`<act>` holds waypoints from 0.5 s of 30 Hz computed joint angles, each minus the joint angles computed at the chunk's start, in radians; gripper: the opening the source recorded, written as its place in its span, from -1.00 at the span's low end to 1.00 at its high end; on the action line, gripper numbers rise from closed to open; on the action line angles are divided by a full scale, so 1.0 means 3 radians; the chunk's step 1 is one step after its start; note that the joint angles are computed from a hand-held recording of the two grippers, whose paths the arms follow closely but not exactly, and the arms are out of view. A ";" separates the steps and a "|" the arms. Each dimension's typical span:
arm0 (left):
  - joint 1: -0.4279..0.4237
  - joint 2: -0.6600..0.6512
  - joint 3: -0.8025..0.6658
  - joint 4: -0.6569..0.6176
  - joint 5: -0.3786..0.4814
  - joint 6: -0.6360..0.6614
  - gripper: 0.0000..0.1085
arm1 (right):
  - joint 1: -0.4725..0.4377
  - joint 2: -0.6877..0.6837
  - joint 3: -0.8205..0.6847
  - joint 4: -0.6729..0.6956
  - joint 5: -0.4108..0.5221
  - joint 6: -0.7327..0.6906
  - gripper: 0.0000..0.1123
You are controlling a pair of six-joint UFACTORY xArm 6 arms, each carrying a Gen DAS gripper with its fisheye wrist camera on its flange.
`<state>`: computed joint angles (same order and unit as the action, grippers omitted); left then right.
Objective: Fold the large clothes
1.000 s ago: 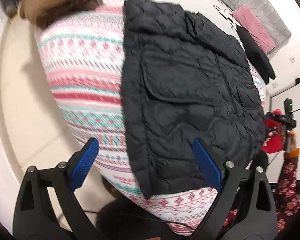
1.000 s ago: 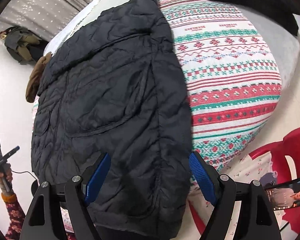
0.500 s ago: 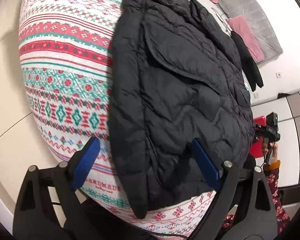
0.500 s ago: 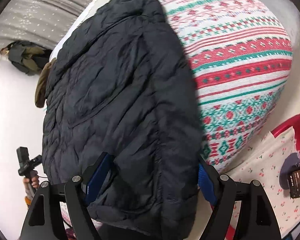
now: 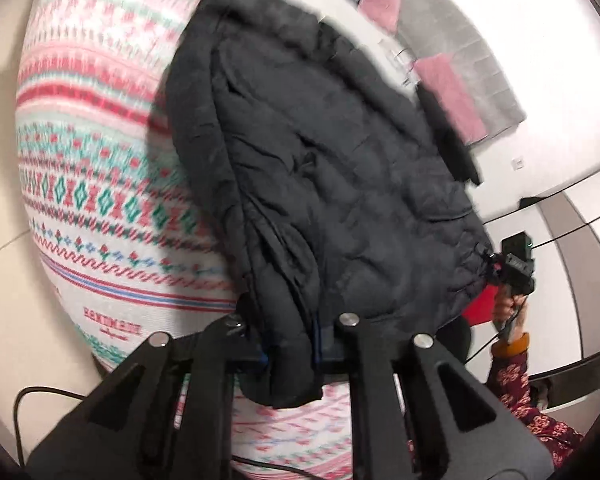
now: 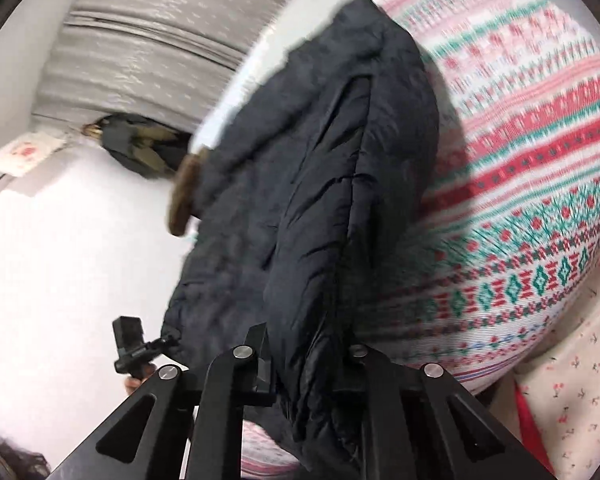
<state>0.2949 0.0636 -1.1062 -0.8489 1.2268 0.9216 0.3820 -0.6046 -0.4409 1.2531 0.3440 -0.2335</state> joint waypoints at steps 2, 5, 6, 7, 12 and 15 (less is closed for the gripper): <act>0.0089 -0.0149 0.0027 -0.0196 0.0148 0.0092 -0.72 | 0.0108 -0.0139 0.0006 -0.0310 -0.0124 0.0258 -0.78; 0.0233 -0.0356 0.0054 -0.0405 0.0319 0.0209 -0.73 | 0.0274 -0.0277 -0.0026 -0.0936 -0.0267 0.0774 -0.79; 0.0277 -0.0433 0.0072 -0.0470 0.0347 0.0240 -0.73 | 0.0312 -0.0324 -0.0034 -0.1147 -0.0298 0.0939 -0.79; 0.0324 -0.0487 0.0078 -0.0528 0.0388 0.0266 -0.73 | 0.0344 -0.0367 -0.0046 -0.1361 -0.0326 0.1112 -0.79; 0.0719 -0.0676 -0.0014 -0.0783 0.0844 0.0335 -0.74 | 0.0351 -0.0703 -0.0071 -0.2347 -0.0290 0.1919 -0.80; 0.0945 -0.0750 -0.0123 -0.0937 0.1101 0.0410 -0.74 | 0.0320 -0.0818 -0.0191 -0.2951 -0.0210 0.2420 -0.80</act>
